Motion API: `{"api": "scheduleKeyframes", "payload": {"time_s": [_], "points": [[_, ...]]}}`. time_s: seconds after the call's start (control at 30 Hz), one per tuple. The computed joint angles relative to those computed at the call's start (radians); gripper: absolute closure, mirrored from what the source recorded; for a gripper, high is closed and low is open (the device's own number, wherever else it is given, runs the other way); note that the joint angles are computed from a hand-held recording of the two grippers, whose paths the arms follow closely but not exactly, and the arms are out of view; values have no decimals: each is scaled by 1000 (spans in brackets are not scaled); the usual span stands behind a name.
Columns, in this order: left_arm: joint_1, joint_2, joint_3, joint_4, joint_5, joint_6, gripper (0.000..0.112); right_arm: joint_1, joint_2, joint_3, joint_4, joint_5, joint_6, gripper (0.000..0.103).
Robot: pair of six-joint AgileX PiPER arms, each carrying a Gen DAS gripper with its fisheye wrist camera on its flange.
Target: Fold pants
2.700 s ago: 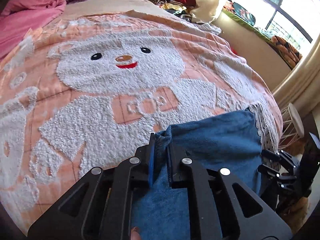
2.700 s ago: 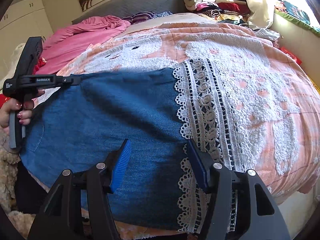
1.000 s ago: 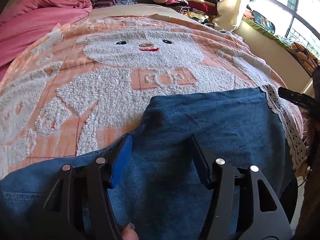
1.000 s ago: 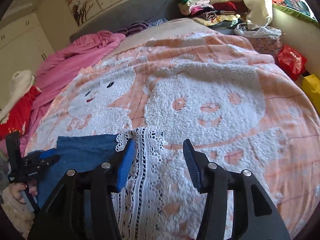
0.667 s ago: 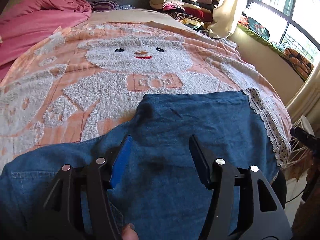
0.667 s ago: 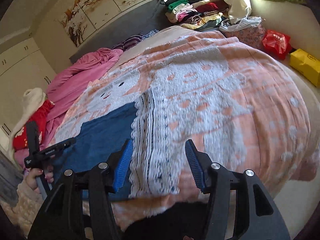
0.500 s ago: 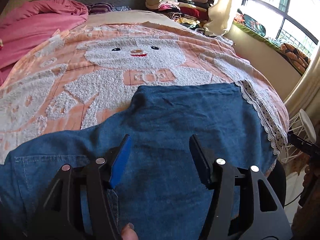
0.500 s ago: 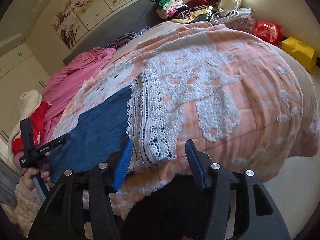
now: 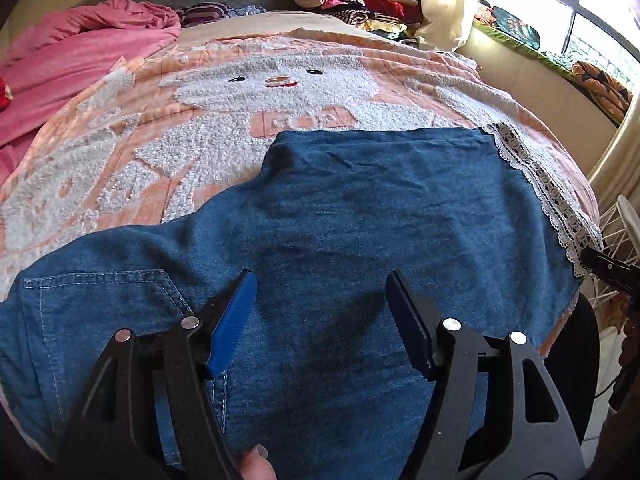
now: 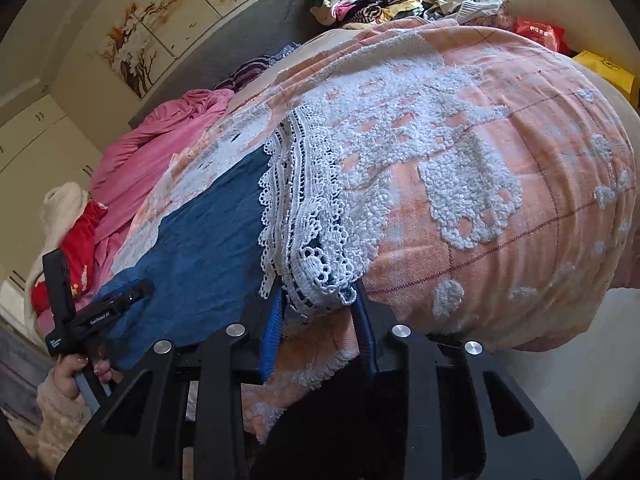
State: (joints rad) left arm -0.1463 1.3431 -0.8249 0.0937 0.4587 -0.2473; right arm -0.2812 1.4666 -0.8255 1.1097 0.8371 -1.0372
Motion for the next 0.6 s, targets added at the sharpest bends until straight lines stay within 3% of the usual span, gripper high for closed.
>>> {"api": "scheduleKeyframes", "payload": {"time_s": [0.1,0.27,0.47,0.6], "points": [[4,-3,-7,-16,6,5,51,-23,-39,-5,7,33,-20,86],[15,4,-20,36,16,-37,51,-19,-94,-17,-39,32,-18,86],[53,38,-11,17,-3,-9,51,53,-46,2,-182,-99,88,86],[59,41,0,1,-19,7,51,89,-40,24,-219,-170,123,80]]}}
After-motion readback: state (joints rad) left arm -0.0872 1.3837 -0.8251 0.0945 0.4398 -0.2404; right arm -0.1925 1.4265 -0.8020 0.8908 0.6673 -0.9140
